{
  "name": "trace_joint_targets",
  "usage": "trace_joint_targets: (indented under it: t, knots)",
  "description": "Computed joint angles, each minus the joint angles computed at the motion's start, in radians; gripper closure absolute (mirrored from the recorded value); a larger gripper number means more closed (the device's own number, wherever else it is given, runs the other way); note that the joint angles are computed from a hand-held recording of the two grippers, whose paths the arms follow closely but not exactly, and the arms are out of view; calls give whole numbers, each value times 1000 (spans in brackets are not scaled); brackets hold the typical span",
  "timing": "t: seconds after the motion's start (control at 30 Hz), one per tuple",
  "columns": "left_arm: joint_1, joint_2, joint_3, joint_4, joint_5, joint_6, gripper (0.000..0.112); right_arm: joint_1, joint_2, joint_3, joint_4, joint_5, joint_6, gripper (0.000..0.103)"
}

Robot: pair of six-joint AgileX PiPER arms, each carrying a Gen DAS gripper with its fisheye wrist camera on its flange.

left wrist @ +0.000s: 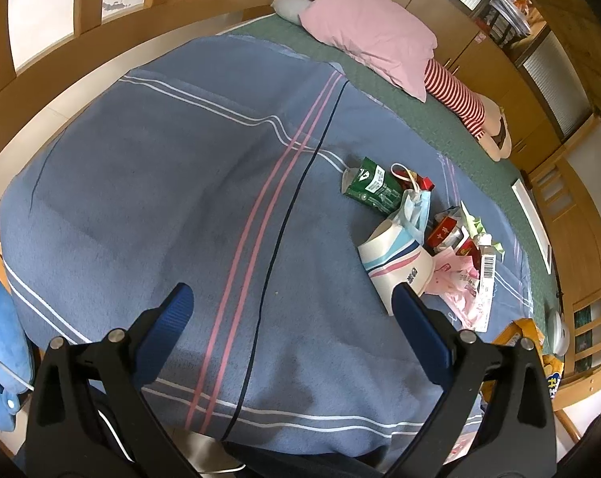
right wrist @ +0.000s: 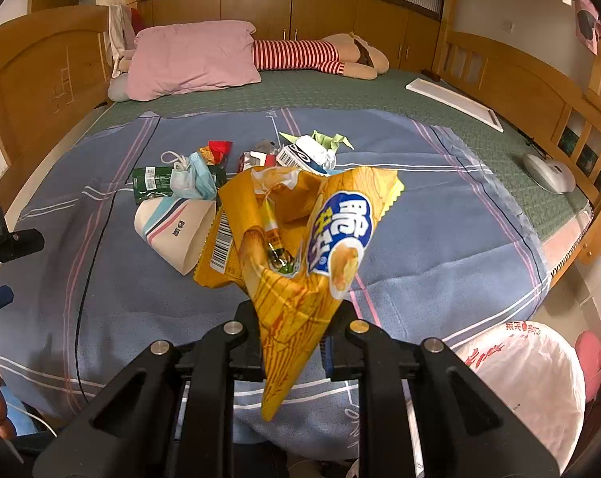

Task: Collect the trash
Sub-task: 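Grasp the white paper cup with the left gripper while right gripper holds the chip bag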

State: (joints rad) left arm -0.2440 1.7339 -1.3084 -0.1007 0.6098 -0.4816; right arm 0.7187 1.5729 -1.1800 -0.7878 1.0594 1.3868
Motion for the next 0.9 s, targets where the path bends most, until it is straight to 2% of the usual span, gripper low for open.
trace_joint_targets:
  t: [0.43, 0.53, 0.6, 0.67, 0.73, 0.8, 0.83, 0.9]
  knots:
    - [-15, 9, -4, 1, -2, 14, 13, -2, -11, 9, -2, -6, 14, 83]
    - [52, 3, -2, -198, -14, 226, 13, -1, -20, 19, -6, -12, 30, 83]
    - [104, -24, 32, -273, -56, 261, 13, 2, -26, 26, -12, -15, 43, 83]
    - [170, -44, 73, -426, -87, 349, 13, -1, -32, 34, -14, -23, 46, 83]
    - [206, -24, 61, -530, -54, 424, 14, -2, -37, 40, -12, -32, 48, 83]
    - [216, 35, -19, -545, 19, 422, 14, -5, -43, 47, -9, -40, 52, 83]
    - [206, 68, -76, -515, 46, 405, 14, -5, -47, 53, -9, -44, 57, 83]
    - [156, 116, -173, -380, 52, 336, 14, -1, -51, 57, -12, -48, 62, 83]
